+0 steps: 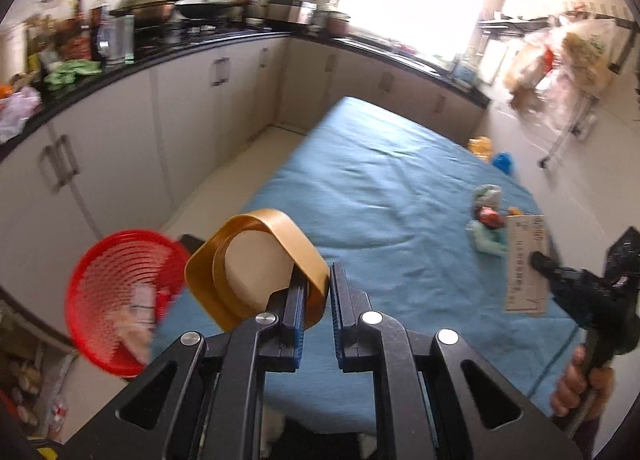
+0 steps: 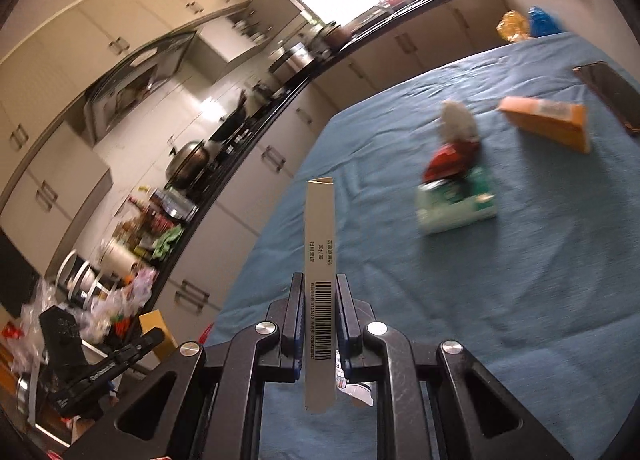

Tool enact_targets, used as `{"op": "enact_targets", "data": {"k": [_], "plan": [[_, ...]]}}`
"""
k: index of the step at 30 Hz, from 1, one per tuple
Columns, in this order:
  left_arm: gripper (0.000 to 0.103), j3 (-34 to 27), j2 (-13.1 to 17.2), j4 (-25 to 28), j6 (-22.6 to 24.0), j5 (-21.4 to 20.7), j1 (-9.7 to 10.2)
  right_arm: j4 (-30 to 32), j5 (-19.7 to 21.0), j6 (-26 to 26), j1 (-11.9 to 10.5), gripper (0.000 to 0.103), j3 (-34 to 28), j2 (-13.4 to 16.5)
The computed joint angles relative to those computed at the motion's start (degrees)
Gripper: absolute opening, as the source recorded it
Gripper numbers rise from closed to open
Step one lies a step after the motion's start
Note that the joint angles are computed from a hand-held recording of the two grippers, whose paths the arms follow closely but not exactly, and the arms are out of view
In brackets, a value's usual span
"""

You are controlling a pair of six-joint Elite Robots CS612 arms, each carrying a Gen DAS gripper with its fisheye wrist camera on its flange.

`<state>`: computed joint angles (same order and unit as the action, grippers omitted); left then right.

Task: Collect trash
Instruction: 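Carry the tape roll and medicine box with both tools over the red basket, then open both tools to drop the tape roll and box into the red basket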

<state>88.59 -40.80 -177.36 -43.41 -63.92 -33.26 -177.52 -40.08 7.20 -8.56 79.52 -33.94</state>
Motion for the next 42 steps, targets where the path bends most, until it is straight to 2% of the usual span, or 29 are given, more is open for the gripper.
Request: {"op": "enact_targets", "data": {"k": [2, 10, 19, 31, 36, 42], "plan": [[0.011, 1.5, -0.6, 0.8, -1.7, 2.1, 0.10, 1.1, 0.6, -1.4, 0.6, 0.015, -0.1, 0.0], [0.011, 6.1, -2.3, 1.5, -8.4, 3.9, 1.58, 6.2, 2.5, -6.8, 3.2, 0.015, -0.8, 0.0], [0.011, 9.7, -2.8, -0.4, -13.0, 4.0, 3.44, 14.4, 3.1, -13.8, 6.9, 0.015, -3.1, 0.1], [0.011, 11.3, -1.1, -5.0, -15.0, -1.2, 6.67, 25.7, 2.5, -22.0, 13.3, 0.015, -9.8, 2.2], [0.011, 11.3, -0.7, -5.2, -14.3, -1.7, 7.36, 30.0, -0.4, -24.4, 16.4, 0.015, -13.8, 4.1], [0.011, 11.8, -0.5, -5.8, -14.5, -2.5, 8.02, 34.7, -3.3, -26.6, 18.8, 0.015, -18.4, 6.8]]}}
